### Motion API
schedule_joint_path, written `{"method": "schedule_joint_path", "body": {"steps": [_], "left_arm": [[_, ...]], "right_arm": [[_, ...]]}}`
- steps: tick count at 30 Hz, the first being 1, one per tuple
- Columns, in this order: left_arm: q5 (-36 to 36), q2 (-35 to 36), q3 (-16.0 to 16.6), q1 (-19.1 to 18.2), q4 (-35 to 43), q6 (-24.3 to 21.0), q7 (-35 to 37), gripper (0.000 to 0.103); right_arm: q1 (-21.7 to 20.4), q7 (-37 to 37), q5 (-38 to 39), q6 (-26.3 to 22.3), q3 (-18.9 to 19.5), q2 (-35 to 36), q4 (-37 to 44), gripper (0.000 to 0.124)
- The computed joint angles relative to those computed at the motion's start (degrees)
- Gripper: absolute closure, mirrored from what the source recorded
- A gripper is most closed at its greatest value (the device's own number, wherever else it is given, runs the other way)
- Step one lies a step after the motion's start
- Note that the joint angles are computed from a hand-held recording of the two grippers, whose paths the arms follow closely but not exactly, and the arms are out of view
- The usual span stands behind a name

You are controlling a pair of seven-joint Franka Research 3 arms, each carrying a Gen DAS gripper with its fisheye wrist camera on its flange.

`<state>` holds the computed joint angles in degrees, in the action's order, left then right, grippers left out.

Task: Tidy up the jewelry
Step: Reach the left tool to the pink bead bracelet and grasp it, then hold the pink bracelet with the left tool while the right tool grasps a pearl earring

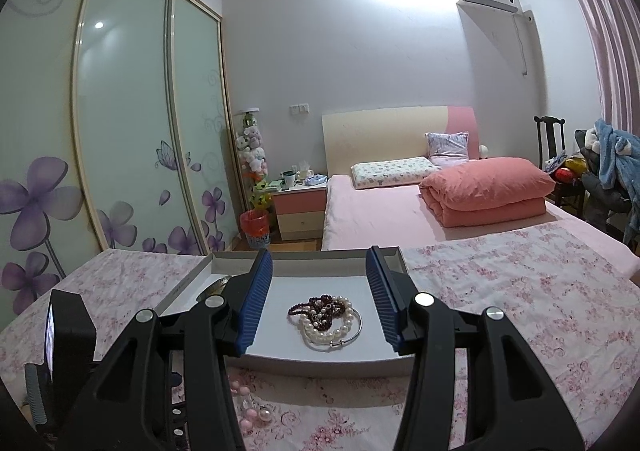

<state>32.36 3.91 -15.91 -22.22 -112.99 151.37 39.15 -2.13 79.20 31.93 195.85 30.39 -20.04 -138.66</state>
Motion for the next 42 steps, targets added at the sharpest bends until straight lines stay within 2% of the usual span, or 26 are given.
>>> {"method": "schedule_joint_path", "body": {"steps": [4,6,8,21,26,30,36,37,40,42], "left_arm": [[0.0,0.86,0.0,-0.36,1.44,-2.58,-0.29,0.07],[0.95,0.94,0.06,-0.61,1.97,-4.08,-0.8,0.082],[2.0,1.15,0.09,-0.88,2.51,-5.34,-1.52,0.087],[2.2,-1.95,0.31,0.56,-1.05,-4.0,-5.06,0.089],[1.98,-4.57,0.34,1.81,-3.99,-1.85,-6.64,0.089],[3.09,-6.93,0.26,3.12,-6.26,1.46,-8.96,0.09],[8.8,-10.89,-0.66,5.9,-9.14,6.48,-16.01,0.09],[10.06,-11.54,-0.93,6.42,-9.49,7.17,-17.44,0.09],[12.43,-13.13,-1.53,7.76,-10.41,9.28,-20.23,0.09],[14.49,-14.35,-2.08,8.82,-11.04,10.97,-22.5,0.09]], "right_arm": [[-0.02,0.11,-0.25,-0.25,0.04,-0.03,-0.37,0.074],[-0.5,0.3,-0.23,-0.44,0.58,-0.03,-0.47,0.074],[-1.04,0.58,-0.3,-0.69,1.14,-0.24,-0.63,0.074],[-2.08,3.52,-3.13,-1.68,1.78,-1.41,-1.52,0.074],[-1.81,4.79,-4.83,-2.14,1.5,-1.88,-1.96,0.074],[0.1,5.49,-6.74,-2.82,-0.49,-2.2,-2.54,0.074],[3.09,6.72,-9.9,-4.86,-3.61,-2.32,-3.29,0.074],[5.05,6.66,-10.7,-5.59,-5.55,-2.28,-3.52,0.074],[7.2,7.16,-12.84,-7.47,-7.65,-2.57,-4.11,0.074],[10.99,6.95,-14.24,-9.43,-11.26,-2.62,-4.59,0.074]]}}
